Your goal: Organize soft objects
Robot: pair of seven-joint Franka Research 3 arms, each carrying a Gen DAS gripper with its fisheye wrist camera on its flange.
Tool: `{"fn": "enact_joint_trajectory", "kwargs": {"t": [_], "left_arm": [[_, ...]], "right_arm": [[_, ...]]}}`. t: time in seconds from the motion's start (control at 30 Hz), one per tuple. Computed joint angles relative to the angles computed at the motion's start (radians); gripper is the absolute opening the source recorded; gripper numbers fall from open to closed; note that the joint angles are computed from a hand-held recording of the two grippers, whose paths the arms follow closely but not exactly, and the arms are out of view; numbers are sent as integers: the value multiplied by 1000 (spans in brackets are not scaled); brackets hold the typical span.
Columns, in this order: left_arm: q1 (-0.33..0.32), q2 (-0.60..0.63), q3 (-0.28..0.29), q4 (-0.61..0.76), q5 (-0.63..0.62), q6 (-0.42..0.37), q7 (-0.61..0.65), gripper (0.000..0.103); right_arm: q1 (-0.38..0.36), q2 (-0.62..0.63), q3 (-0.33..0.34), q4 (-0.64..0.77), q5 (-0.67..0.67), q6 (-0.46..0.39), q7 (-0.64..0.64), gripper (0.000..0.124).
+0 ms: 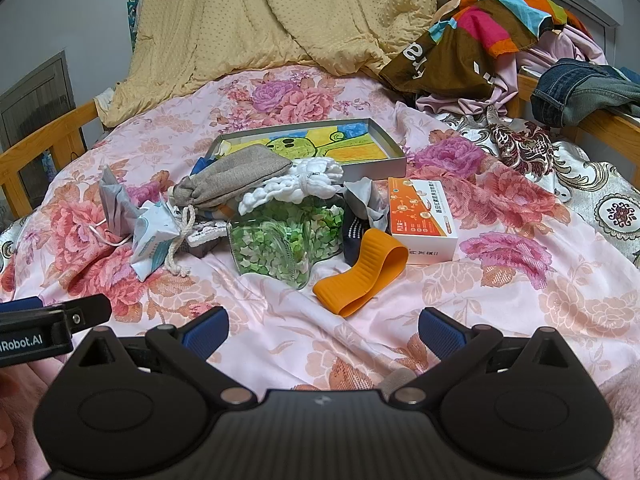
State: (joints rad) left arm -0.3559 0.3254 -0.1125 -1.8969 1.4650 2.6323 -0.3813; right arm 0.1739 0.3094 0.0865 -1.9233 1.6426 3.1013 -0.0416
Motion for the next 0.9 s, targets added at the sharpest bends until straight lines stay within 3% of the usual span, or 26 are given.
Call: {"fn": "enact_joint_trajectory", "kwargs": {"t": [0.17, 0.4, 0.67, 0.9], "left_arm": [[6, 4, 1, 1, -2, 17, 4, 102], [27, 27, 12, 18, -26, 108, 33, 102], [22, 102, 46, 137, -108, 179, 244, 102], [-11, 209, 97, 292, -121, 241, 458, 102]], "right_arm": [[-18, 0, 3, -16, -81, -21, 99, 103], [-43, 2, -15, -26, -461, -141, 485, 103], [-104, 67, -16, 77, -709, -292, 760, 103], [-129, 167, -25, 233, -910, -346, 940, 103]]}}
